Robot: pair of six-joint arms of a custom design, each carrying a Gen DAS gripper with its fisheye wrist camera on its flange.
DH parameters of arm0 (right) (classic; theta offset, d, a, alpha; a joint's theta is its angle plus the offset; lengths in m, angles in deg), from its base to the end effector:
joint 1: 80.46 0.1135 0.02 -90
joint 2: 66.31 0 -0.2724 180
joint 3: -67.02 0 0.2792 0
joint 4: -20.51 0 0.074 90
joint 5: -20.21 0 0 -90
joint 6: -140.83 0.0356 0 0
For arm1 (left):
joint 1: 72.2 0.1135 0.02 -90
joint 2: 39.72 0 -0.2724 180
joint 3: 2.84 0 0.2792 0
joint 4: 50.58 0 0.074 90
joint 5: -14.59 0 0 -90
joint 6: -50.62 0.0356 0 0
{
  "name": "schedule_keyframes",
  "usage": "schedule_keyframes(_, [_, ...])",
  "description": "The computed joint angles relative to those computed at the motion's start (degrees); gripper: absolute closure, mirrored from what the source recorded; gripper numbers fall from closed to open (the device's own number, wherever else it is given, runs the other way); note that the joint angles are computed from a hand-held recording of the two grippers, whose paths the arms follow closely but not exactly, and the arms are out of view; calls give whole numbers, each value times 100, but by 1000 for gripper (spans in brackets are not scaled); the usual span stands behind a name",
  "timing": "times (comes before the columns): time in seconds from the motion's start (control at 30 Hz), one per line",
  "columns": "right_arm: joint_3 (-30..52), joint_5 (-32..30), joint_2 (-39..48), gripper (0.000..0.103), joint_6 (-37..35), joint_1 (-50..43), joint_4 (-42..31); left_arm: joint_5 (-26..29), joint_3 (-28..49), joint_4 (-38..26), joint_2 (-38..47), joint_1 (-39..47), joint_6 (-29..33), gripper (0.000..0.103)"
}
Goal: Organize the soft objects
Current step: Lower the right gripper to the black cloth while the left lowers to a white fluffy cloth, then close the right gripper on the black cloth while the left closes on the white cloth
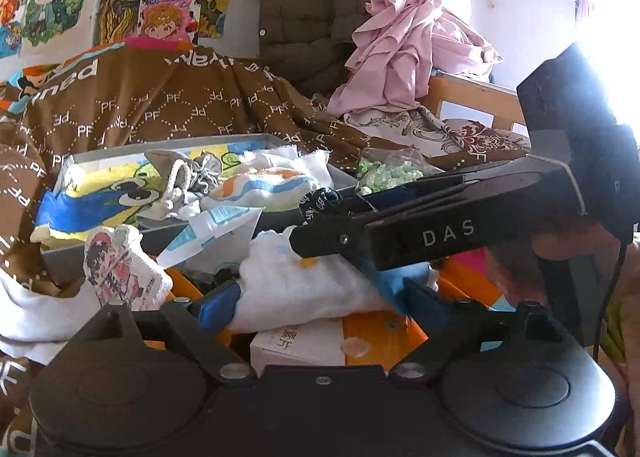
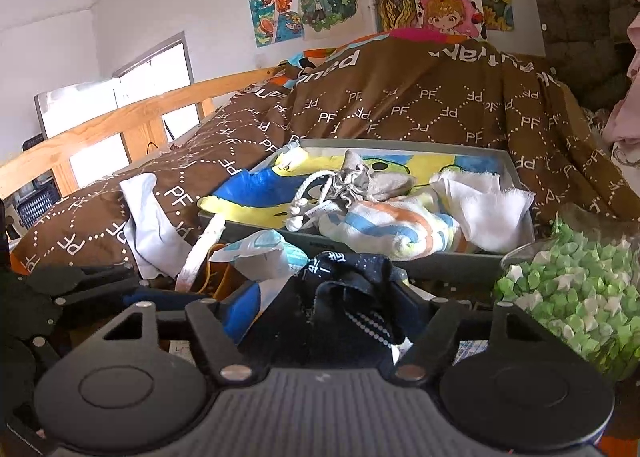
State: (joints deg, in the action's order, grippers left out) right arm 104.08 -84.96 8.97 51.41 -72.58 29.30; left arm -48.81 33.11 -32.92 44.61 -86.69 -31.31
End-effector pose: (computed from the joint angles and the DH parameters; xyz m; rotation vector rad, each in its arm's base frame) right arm 0.2607 0.0455 0.1510 -0.2937 2.0645 0.3657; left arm 0.2569 -0.0829 0.1218 0.6791 1.9788 -0.5554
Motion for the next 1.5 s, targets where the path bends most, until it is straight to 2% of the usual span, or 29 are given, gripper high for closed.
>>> schedule_keyframes(0.23, [65, -381, 59, 45, 230, -220, -85, 314, 70, -83, 131, 206, -365, 21])
schedule_keyframes(0.4, [121, -598, 134, 55, 493, -384, -114, 376, 56, -55, 133, 238, -493, 23])
schedule_keyframes(0.53, [145, -609, 179, 63, 592, -445, -128, 668, 82, -38, 193, 397, -813, 23])
schedule_keyframes(0.73, [140, -525, 193, 69, 631, -423, -120, 1047, 139, 106, 358, 625, -1646, 23])
schedule_keyframes(1.03, [200, -652, 230, 78, 979, -559, -189, 961, 142, 149, 387, 571, -1940, 24])
schedule_keyframes(1.13, [212, -631, 215, 79, 1004, -567, -247, 688, 179, 23, 334, 419, -1814, 24])
schedule_keyframes(1.23, [240, -651, 224, 79, 1038, -568, -300, 85, 177, -121, 193, 64, -1387, 24])
schedule_keyframes(1.33, [246, -704, 192, 80, 1151, -571, -357, -320, 210, -206, 107, -165, -1250, 24])
schedule_keyframes(1.4, [260, -756, 184, 80, 1216, -600, -406, -596, 224, -217, 64, -304, -1123, 29])
schedule_keyframes(1.47, [271, -805, 182, 81, 1275, -630, -441, -911, 201, -183, 6, -465, -892, 41])
schedule_keyframes(1.5, [278, -845, 196, 81, 1305, -653, -450, -1035, 217, -236, -15, -535, -771, 43])
